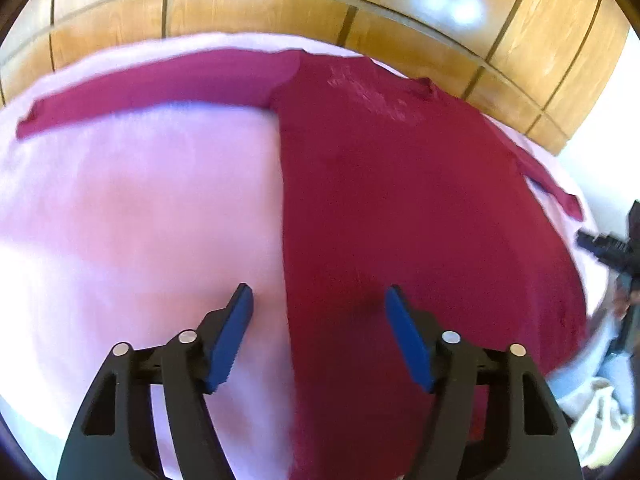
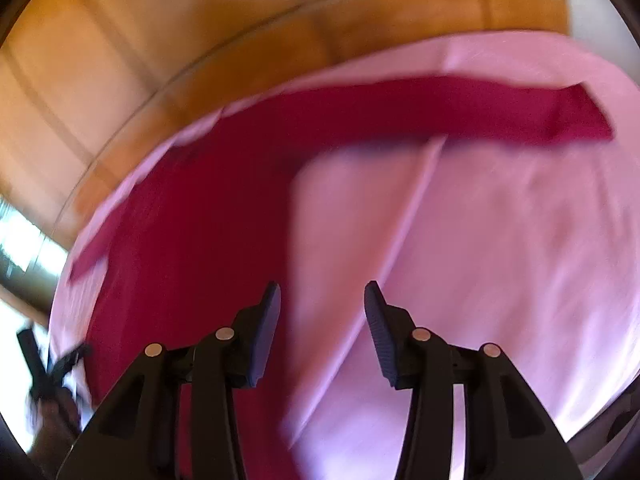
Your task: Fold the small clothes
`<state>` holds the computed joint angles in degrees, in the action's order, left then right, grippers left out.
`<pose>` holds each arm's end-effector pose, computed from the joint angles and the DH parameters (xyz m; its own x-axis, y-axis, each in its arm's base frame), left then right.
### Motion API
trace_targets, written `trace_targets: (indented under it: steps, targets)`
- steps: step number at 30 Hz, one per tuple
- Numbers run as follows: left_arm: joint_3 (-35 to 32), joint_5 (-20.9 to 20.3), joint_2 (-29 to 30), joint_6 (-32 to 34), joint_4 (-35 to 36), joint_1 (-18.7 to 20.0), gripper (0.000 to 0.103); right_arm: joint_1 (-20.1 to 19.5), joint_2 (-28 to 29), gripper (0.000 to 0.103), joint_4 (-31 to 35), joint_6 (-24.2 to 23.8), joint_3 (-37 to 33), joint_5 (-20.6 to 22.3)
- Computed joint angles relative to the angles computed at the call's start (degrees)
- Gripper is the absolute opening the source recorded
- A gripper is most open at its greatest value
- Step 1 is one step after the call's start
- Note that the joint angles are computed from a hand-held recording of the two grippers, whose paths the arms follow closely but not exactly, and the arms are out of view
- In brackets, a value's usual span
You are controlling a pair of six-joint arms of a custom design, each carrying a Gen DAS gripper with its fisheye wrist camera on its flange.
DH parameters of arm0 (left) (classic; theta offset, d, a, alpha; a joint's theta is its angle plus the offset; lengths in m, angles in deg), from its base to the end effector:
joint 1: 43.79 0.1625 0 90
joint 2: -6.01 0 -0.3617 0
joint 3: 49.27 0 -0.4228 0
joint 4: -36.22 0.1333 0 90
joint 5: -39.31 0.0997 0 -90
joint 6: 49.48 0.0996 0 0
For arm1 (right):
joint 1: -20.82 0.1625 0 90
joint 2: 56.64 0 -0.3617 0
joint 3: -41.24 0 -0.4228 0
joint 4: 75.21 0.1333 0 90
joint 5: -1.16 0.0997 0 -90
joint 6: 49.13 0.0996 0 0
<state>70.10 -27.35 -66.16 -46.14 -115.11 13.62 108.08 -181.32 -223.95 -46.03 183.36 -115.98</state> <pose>-0.1329 -0.5287 0.1323 -0.7939 0.4600 -0.3978 0.5695 0.7916 -0.2213 0.0719 -0.3348 0.3324 -0.8713 0.3833 0.3065 0.0832 0.7307 -0.6776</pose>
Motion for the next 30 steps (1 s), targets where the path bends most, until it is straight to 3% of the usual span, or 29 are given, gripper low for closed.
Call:
trace_targets:
  steps: [2, 5, 7, 8, 9, 12, 14, 20, 23, 25, 26, 27, 28, 30]
  targets:
    - [1.1, -2.3, -1.4, -0.1, 0.8, 0.1, 0.066, 2.3, -1.8, 0.042, 2.8, 2.4, 2.6, -1.2]
    - [2.5, -3.2, -2.0, 0.9, 1.9, -0.3, 0.049, 5.8, -4.7, 0.033, 6.8, 6.4, 6.2, -3.9]
    - [3.4, -1.3, -1.7, 2.4, 0.2, -0.7, 0.025, 7.2, -6.4, 0.024, 8.6, 9.0, 8.0, -4.2]
    - [3.0, -2.1, -1.8, 2.2, 0.4, -0.3, 0.018, 8.1, -6.5, 0.011, 9.3, 9.7, 8.3, -4.9]
    - [2.4, -3.5, -2.0, 1.6, 1.2, 0.4, 0.010, 10.0, -5.4, 0.009, 9.6, 10.6, 8.2, -7.5]
    - [1.8, -5.5, -3.5, 2.6, 2.1, 1.2, 0.007, 14.2, -4.6, 0.007, 10.1, 11.5, 7.2, -10.7]
    - [2.1, -5.9, -5.0, 3.6, 3.0, 1.2, 0.007, 16.0, -5.3, 0.007, 11.0, 11.1, 6.6, -10.6]
    - [3.5, -4.2, -6.8, 2.8, 5.4, 1.5, 0.007, 14.7, -3.8, 0.007, 17.3, 12.7, 6.4, -10.8]
    - [2.9, -2.7, -7.2, 1.5, 6.8, 1.4, 0.017, 13.5, -4.5, 0.009, 16.6, 13.0, 6.4, -9.6]
    - [3.4, -1.3, -8.4, 2.8, 3.5, 0.3, 0.045, 13.4, -5.2, 0.016, 15.8, 11.8, 6.1, -9.4]
    - [3.7, -0.3, -8.6, 3.6, 0.8, -0.4, 0.053, 12.9, -5.3, 0.025, 15.3, 11.1, 5.4, -9.4]
    - [3.7, 0.7, -8.3, 4.5, -3.0, -1.2, 0.068, 12.3, -6.2, 0.045, 13.5, 10.6, 5.3, -9.3]
    - [3.4, 0.8, -7.6, 5.1, -5.9, -1.7, 0.073, 12.1, -4.8, 0.051, 11.2, 10.6, 4.7, -9.6]
    - [1.2, 0.2, -4.2, 6.2, -10.6, -2.1, 0.073, 10.0, -5.5, 0.052, 7.5, 9.8, 4.6, -8.9]
